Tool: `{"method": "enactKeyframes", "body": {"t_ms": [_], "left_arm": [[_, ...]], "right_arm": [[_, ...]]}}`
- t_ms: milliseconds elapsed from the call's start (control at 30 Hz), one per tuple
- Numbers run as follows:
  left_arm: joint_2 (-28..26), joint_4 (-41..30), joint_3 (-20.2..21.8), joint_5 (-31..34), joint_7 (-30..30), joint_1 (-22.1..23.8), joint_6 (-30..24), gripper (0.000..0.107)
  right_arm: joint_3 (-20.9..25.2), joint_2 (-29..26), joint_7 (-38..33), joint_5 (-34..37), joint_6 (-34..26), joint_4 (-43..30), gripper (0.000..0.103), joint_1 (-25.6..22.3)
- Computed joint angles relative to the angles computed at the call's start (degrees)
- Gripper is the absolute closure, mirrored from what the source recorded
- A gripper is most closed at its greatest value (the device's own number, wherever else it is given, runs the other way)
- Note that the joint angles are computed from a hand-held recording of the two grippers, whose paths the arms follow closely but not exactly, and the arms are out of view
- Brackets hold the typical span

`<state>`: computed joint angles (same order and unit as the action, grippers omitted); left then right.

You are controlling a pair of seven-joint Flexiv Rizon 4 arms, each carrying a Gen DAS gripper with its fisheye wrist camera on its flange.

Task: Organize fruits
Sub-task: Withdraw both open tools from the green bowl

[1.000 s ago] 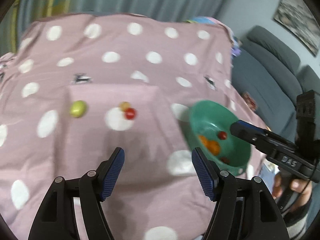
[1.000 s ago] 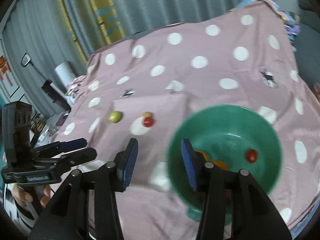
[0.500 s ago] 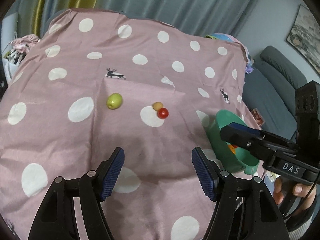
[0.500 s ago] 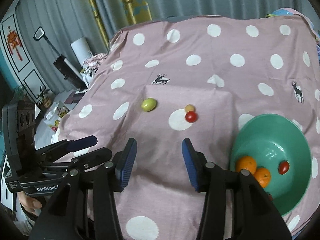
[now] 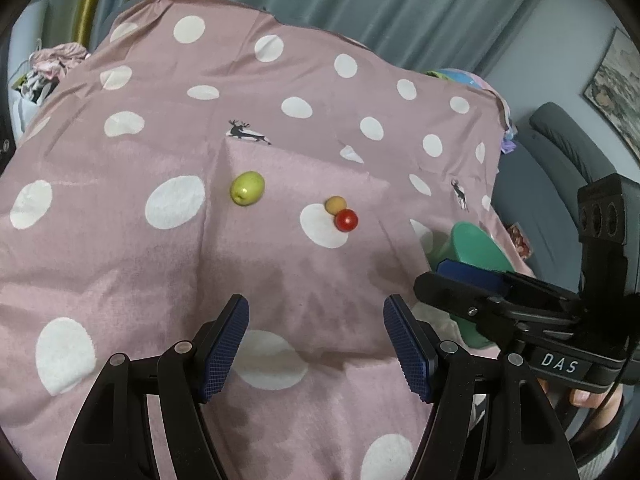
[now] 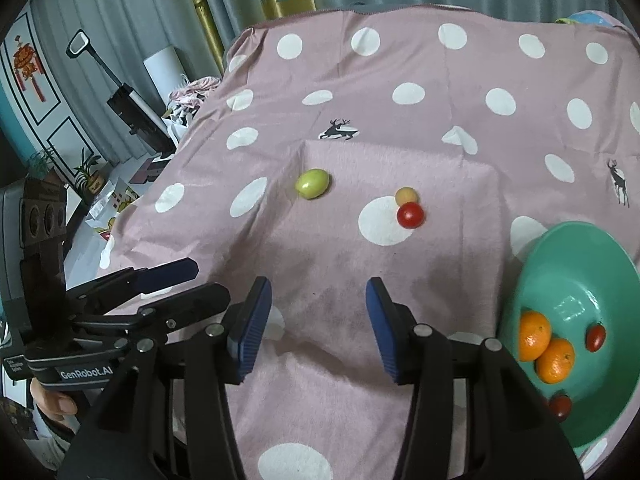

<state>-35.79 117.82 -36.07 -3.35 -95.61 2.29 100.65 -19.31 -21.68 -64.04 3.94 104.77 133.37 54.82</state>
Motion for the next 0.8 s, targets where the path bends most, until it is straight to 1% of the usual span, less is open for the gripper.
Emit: {"method": "enactKeyframes", "body": {"t_ms": [100,167,233,400,467,500,533,600,633,733,800], "left_arm": [[-0.33,-0.25,0.28,-0.01,0.31,0.25,-0.50,0.037],[-0.31,-0.66,1.35,-0.71,0.37,-0.28,-1.37,0.037],[-0.70,-0.44,0.64,-1.11,0.53,0.82,-1.36,0.037],[-1.56,0.21,-0.95,-0.44,0.78,3.70,-0.05,0.037],[-2.27,0.66,-2.66,0.26,0.70,5.84,0.56,0.037],[-2.91,0.74,-4.02,0.74,0.70,7.17,0.63,0.037],[-4.06,0.86,-6.26,1.42,0.73,9.25,0.86,0.037],[-5.06,0.55,-7.69,2.34,0.73,10.53,0.83,0.037],[-5.14,0.08,-7.50,2.43,0.72,10.31,0.44,0.037],[-5.22,-2.01,-6.06,1.84,1.44,8.43,-1.54,0.037],[-4.75,-3.76,-3.75,0.39,2.14,5.83,-3.61,0.037]], "right_arm": [[0.55,-1.14,-0.34,-0.25,0.35,-0.76,0.053,-0.44],[-0.35,-1.79,-0.78,-0.13,0.24,-0.84,0.053,0.49],[-1.07,-2.28,-1.06,0.01,0.23,-0.93,0.053,1.08],[2.19,-3.34,-2.40,-0.14,1.95,-1.54,0.052,-2.26],[2.81,-3.87,-3.46,0.11,2.44,-1.75,0.052,-2.86],[2.97,-4.21,-3.97,0.34,2.67,-1.83,0.051,-3.11],[3.11,-4.51,-4.33,0.63,2.72,-1.96,0.051,-3.35],[4.89,-5.23,-4.61,0.95,3.33,-2.41,0.051,-5.52],[6.80,-5.68,-4.42,0.87,3.77,-2.79,0.051,-7.77],[10.44,-6.86,-4.39,0.33,4.31,-3.90,0.051,-12.26],[11.68,-7.44,-4.46,-0.03,4.31,-4.42,0.051,-13.92]]}}
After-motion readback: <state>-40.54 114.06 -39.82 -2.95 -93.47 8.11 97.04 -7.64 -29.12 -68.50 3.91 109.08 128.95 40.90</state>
